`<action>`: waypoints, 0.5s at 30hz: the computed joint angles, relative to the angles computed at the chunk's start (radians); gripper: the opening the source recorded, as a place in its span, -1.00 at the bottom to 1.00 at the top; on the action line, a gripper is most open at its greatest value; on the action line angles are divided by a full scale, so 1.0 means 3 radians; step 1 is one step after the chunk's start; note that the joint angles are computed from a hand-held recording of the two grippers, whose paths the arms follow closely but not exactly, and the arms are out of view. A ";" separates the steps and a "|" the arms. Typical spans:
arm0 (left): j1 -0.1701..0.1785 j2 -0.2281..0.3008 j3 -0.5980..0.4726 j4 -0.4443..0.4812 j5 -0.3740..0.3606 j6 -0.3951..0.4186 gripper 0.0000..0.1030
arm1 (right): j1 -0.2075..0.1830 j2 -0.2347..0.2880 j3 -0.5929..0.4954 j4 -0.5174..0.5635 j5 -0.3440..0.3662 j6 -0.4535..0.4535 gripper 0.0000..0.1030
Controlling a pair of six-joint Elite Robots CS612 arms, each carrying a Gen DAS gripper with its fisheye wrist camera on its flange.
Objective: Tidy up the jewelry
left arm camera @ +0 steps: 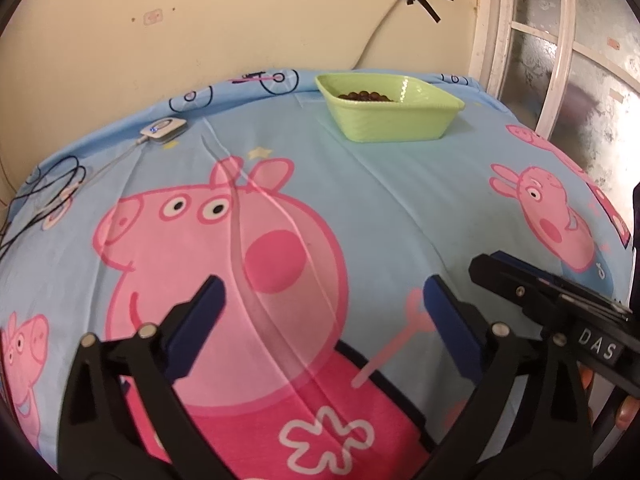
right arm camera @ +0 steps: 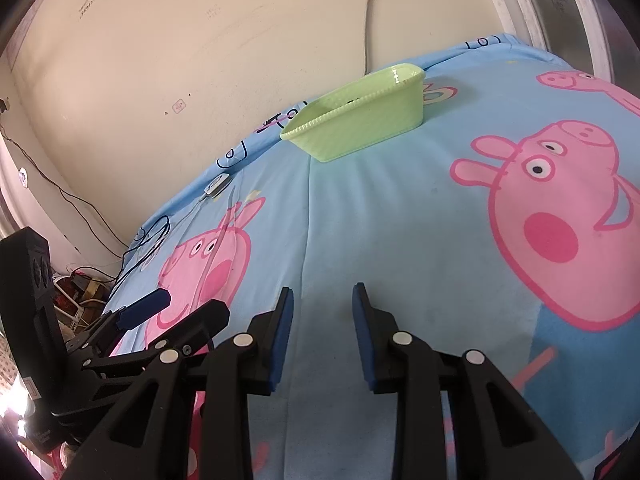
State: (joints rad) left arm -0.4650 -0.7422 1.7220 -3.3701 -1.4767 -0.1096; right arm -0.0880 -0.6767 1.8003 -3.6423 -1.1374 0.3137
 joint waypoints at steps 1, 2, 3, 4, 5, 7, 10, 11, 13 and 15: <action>-0.0012 -0.0006 0.0002 0.0034 0.0080 -0.0032 0.86 | 0.0001 0.0000 -0.0001 -0.0001 -0.0001 0.0003 -0.88; -0.0028 -0.0012 0.0004 0.0067 0.0183 -0.0056 0.86 | -0.0001 0.0002 -0.0001 -0.0003 0.0003 0.0008 -0.88; -0.0042 -0.0017 0.0009 0.0077 0.0269 -0.0070 0.86 | -0.0001 0.0002 -0.0002 -0.0004 0.0005 0.0011 -0.88; -0.0047 -0.0018 0.0015 0.0057 0.0310 -0.0073 0.86 | -0.0001 0.0002 -0.0003 -0.0002 0.0004 0.0008 -0.88; -0.0045 -0.0019 0.0022 0.0025 0.0302 -0.0072 0.86 | 0.0002 0.0001 -0.0002 -0.0003 0.0001 0.0012 -0.88; -0.0036 -0.0019 0.0029 -0.0016 0.0276 -0.0083 0.87 | 0.0001 0.0001 -0.0002 -0.0003 0.0001 0.0011 -0.88; -0.0025 -0.0022 0.0022 0.0015 0.0282 -0.0139 0.86 | -0.0001 0.0001 -0.0002 0.0000 0.0005 0.0012 -0.88; -0.0018 -0.0021 0.0014 0.0041 0.0271 -0.0153 0.86 | -0.0001 0.0001 -0.0002 0.0000 0.0005 0.0012 -0.88; -0.0001 -0.0021 -0.0008 0.0120 0.0232 -0.0183 0.86 | -0.0001 0.0001 -0.0001 -0.0003 0.0005 0.0016 -0.88; 0.0019 -0.0019 -0.0029 0.0180 0.0164 -0.0187 0.86 | -0.0001 0.0002 -0.0002 -0.0005 0.0007 0.0020 -0.88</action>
State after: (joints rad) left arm -0.4593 -0.7478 1.7132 -3.3160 -1.4274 -0.1659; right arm -0.0883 -0.6762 1.7998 -3.6437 -1.1355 0.3197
